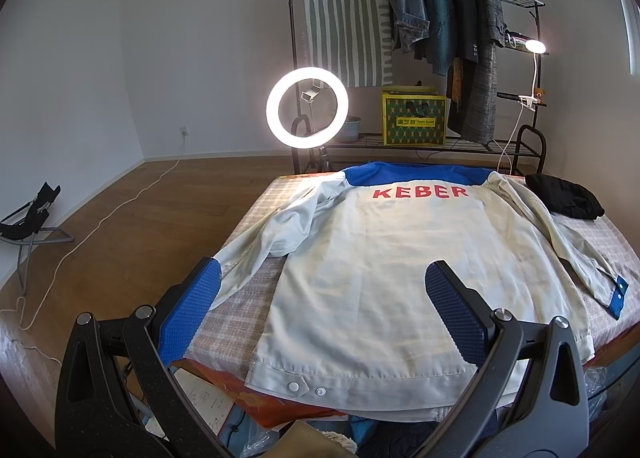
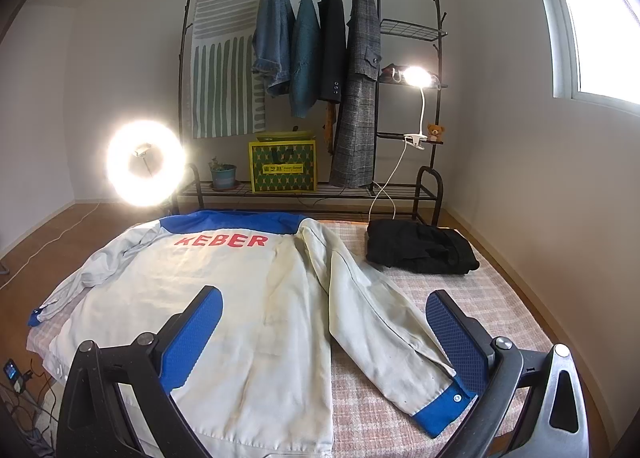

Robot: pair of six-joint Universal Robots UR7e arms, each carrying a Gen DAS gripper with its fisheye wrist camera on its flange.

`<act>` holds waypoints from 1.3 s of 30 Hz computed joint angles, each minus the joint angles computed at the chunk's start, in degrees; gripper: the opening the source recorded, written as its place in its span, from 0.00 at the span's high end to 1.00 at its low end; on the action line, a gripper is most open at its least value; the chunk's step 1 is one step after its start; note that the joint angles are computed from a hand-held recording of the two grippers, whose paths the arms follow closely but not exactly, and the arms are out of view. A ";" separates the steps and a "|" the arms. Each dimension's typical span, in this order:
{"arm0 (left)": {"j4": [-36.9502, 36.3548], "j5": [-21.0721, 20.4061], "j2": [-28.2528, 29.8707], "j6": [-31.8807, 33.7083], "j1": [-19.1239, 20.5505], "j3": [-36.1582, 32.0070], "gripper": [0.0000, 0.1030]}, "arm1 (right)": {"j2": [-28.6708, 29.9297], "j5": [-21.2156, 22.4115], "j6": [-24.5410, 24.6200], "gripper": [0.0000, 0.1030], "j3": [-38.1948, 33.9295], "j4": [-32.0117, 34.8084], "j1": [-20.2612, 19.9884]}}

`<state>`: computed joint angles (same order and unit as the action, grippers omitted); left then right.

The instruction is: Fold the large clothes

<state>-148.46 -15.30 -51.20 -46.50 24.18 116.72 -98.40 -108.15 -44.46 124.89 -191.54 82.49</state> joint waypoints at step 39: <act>-1.39 0.77 -0.74 0.53 0.32 1.70 0.00 | 0.80 -0.46 0.36 0.00 -0.78 0.37 0.53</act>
<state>-149.85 -14.53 -51.94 -45.97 24.50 118.42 -97.59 -108.61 -44.11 124.11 -191.17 83.03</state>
